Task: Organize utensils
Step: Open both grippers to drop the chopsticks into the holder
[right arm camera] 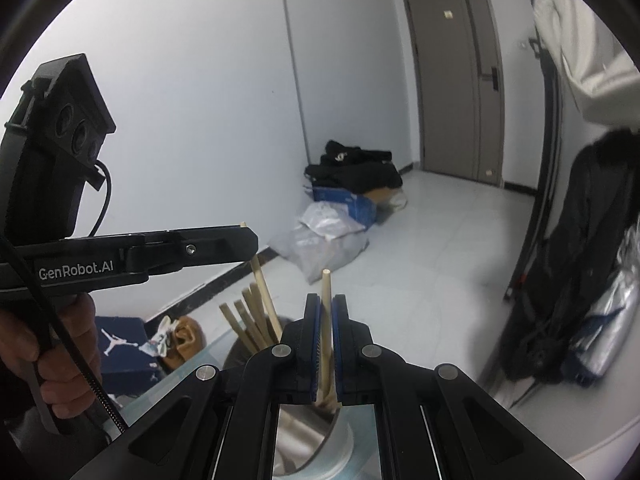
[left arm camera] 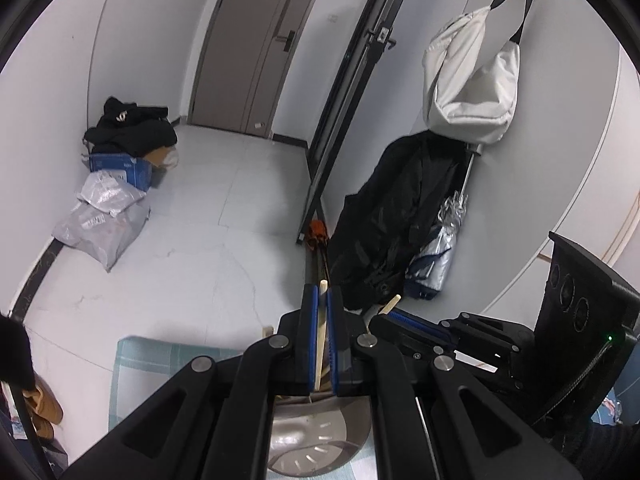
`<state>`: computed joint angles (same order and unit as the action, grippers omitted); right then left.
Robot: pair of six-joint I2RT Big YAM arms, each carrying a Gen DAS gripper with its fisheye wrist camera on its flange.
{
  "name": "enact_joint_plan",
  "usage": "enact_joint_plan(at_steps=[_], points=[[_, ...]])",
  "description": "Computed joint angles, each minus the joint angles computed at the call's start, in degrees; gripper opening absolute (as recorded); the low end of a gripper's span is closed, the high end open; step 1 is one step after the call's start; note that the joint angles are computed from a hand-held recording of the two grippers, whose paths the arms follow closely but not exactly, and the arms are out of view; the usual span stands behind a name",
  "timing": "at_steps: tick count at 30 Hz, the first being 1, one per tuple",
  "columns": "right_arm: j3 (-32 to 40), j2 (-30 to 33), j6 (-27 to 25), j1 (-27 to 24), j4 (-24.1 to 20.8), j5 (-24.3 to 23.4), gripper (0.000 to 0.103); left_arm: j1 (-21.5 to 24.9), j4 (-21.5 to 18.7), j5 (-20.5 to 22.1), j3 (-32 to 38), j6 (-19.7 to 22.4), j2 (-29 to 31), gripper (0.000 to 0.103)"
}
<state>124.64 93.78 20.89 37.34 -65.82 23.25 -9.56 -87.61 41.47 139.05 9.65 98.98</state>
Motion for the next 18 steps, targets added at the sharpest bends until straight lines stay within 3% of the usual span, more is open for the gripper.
enact_joint_plan(at_steps=[9,13,18], points=[[-0.7,-0.3,3.5,0.7,-1.9,0.2,0.008,0.1,-3.8,-1.4,0.1,2.1,0.4,0.001],[2.1,1.0,4.2,1.4,-5.2,0.5,0.008,0.0,-5.8,-2.8,1.3,2.4,0.5,0.001],[1.7,-0.4,5.9,3.1,-6.2,3.9,0.014,0.7,-4.3,-3.8,-0.2,1.4,-1.9,0.003]])
